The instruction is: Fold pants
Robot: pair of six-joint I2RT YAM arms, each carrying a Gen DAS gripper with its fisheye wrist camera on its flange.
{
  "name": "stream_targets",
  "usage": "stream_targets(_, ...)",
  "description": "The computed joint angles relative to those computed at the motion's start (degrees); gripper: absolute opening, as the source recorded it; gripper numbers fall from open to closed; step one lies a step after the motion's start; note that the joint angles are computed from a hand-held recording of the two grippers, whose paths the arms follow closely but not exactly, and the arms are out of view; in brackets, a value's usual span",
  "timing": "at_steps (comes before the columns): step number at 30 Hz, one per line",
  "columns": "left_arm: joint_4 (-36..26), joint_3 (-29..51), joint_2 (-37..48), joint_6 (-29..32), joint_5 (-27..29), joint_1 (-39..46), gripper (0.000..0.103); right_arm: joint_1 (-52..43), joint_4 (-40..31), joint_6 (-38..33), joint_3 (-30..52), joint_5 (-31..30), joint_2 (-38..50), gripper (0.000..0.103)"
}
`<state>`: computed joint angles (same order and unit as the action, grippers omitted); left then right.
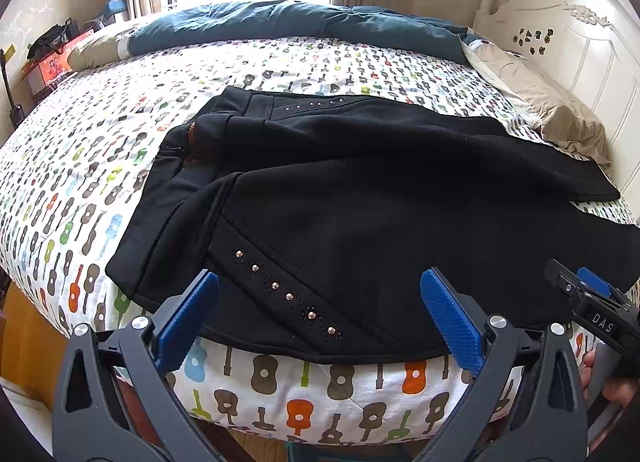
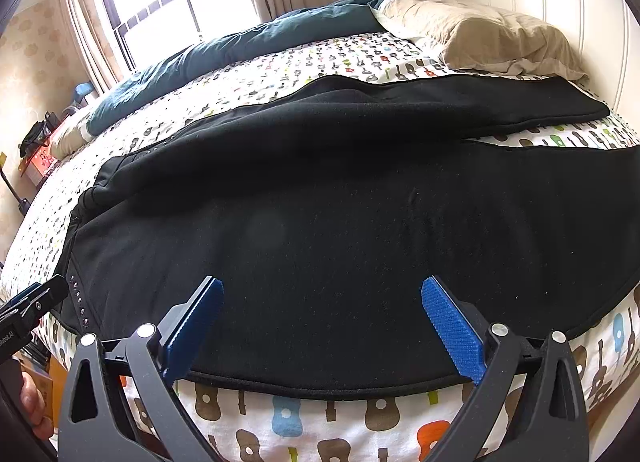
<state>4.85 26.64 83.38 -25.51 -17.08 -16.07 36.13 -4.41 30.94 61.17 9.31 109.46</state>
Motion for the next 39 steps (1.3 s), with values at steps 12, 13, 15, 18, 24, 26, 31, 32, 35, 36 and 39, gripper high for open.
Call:
stream_targets(12, 0.1, 0.0, 0.3, -0.1, 0.4, 0.5, 0.101, 0.1, -0.4, 0.1, 0.4, 0.0, 0.4, 0.099)
stream_targets(13, 0.0, 0.1, 0.4, -0.2, 0.4, 0.4, 0.101, 0.1, -0.4, 0.1, 0.4, 0.0, 0.4, 0.099)
stream_targets(15, 0.1, 0.0, 0.4, -0.1, 0.4, 0.4, 0.101, 0.1, -0.2, 0.3, 0.2, 0.1, 0.3, 0.099)
stream_targets(18, 0.1, 0.0, 0.3, 0.0, 0.6, 0.5, 0.101, 0.1, -0.4, 0.4, 0.3, 0.2, 0.5, 0.099)
stream_targets(24, 0.5, 0.8, 1.3, 0.2, 1.1, 0.5, 0.101, -0.2, -0.4, 0.1, 0.5, 0.0, 0.7, 0.099)
stream_targets(26, 0.8, 0.8, 1.5, 0.5, 1.4, 0.8, 0.101, -0.6, -0.2, 0.1, 0.3, -0.6, 0.6, 0.099)
stream_targets(31, 1.3, 1.2, 2.5, 0.9, 2.2, 1.4, 0.101, -4.0, 1.5, 1.5, -2.9, -4.6, -2.1, 0.099)
stream_targets(32, 1.3, 1.5, 2.8, 1.1, 2.3, 1.4, 0.101, -5.0, 2.1, 2.0, -4.2, -5.4, -3.3, 0.099)
stream_targets(35, 1.6, 2.2, 3.7, 1.5, 2.6, 1.3, 0.101, -9.2, 4.5, 3.2, -9.0, -7.3, -8.3, 0.099)
stream_targets(36, 1.6, 2.5, 4.0, 1.7, 2.6, 1.2, 0.101, -10.9, 5.5, 3.7, -11.0, -8.0, -10.3, 0.099)
stream_targets(39, 1.9, 3.2, 5.1, 2.1, 2.4, 0.9, 0.101, -19.6, 11.9, 7.7, -20.0, -12.5, -19.4, 0.099)
